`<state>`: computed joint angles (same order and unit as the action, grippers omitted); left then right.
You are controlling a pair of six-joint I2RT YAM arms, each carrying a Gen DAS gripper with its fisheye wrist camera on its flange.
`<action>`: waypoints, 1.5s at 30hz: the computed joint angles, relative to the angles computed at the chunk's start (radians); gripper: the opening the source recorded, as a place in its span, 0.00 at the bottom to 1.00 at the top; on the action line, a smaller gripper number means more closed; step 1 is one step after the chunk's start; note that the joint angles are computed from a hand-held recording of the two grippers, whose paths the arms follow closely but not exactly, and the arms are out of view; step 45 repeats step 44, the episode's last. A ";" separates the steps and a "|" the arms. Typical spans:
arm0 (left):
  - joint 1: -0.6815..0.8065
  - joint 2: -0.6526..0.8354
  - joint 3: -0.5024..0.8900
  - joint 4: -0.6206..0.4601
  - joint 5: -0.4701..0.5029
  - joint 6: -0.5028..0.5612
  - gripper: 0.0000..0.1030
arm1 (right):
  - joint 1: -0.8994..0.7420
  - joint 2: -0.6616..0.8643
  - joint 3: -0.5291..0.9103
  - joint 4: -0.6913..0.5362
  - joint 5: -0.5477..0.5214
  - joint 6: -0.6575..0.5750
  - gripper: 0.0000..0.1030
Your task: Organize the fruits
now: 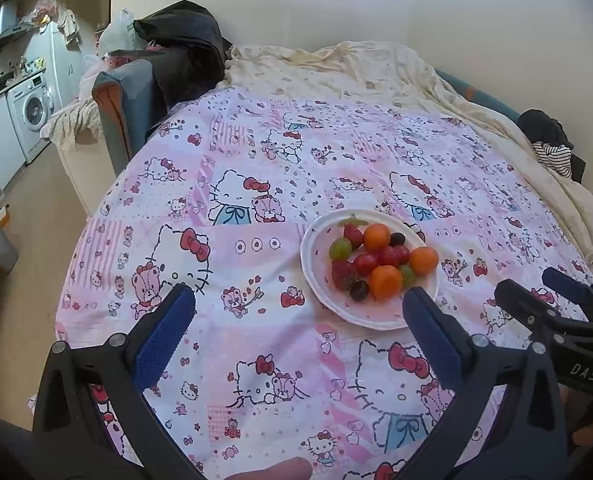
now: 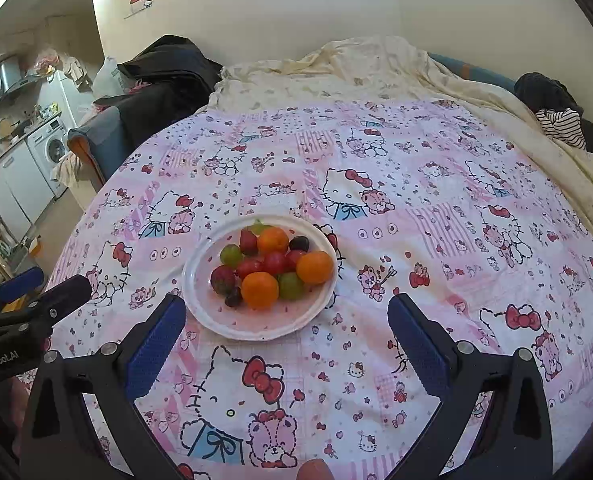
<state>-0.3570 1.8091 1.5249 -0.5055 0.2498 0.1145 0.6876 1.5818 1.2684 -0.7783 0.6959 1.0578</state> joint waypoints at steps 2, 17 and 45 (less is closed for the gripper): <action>-0.004 0.003 0.003 -0.002 -0.004 0.005 0.99 | 0.000 -0.003 -0.002 0.000 0.001 0.004 1.00; -0.005 0.002 0.004 -0.007 -0.002 0.006 0.99 | -0.001 -0.013 -0.011 0.005 -0.005 0.009 1.00; -0.004 -0.005 -0.005 -0.003 0.006 0.013 0.99 | 0.001 -0.003 0.002 0.004 -0.011 0.004 1.00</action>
